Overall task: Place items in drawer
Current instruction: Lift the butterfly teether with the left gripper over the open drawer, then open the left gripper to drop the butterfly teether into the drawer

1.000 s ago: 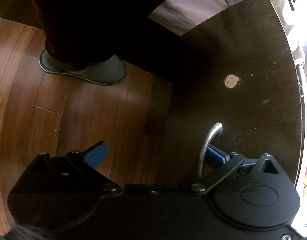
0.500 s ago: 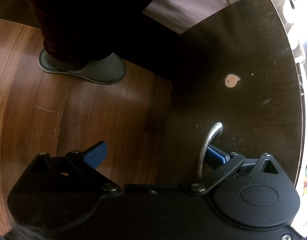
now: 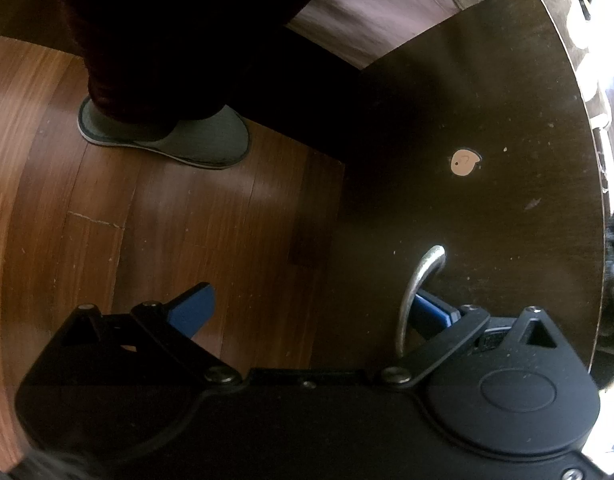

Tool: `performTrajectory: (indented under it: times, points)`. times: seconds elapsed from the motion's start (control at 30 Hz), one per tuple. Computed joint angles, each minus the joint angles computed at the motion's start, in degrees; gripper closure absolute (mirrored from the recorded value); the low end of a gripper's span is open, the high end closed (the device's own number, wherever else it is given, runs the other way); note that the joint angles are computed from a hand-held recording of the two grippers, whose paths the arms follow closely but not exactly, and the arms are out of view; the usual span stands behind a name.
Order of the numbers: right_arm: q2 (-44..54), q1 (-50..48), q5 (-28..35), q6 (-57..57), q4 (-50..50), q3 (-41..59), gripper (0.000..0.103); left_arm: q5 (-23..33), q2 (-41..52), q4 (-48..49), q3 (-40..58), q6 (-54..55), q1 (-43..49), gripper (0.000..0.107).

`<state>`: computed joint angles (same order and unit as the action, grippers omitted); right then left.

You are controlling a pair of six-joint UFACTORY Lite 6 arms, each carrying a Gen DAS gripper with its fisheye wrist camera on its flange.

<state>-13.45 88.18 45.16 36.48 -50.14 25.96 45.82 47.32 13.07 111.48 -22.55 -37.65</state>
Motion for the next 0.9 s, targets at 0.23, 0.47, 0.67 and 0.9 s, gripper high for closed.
performTrajectory:
  times: [0.23,0.47,0.67,0.9]
  points:
    - [-0.35,-0.19,-0.14,-0.41,-0.2,-0.26,0.0,2.41,4.25,-1.98,3.01,0.0,1.84,0.065]
    - [0.43,0.03,0.5,-0.92,0.76,0.62,0.0,1.28,-2.73,-1.28,-3.33,-1.96,1.11,0.041]
    - [1.81,-0.23,1.27,-2.26,2.27,2.27,0.0,0.57,-15.83,4.13,-13.39,-7.84,-1.96,0.041]
    - [2.57,-0.06,2.07,-0.18,3.49,3.54,0.0,2.79,-27.55,8.08,-20.74,-13.47,-5.56,0.038]
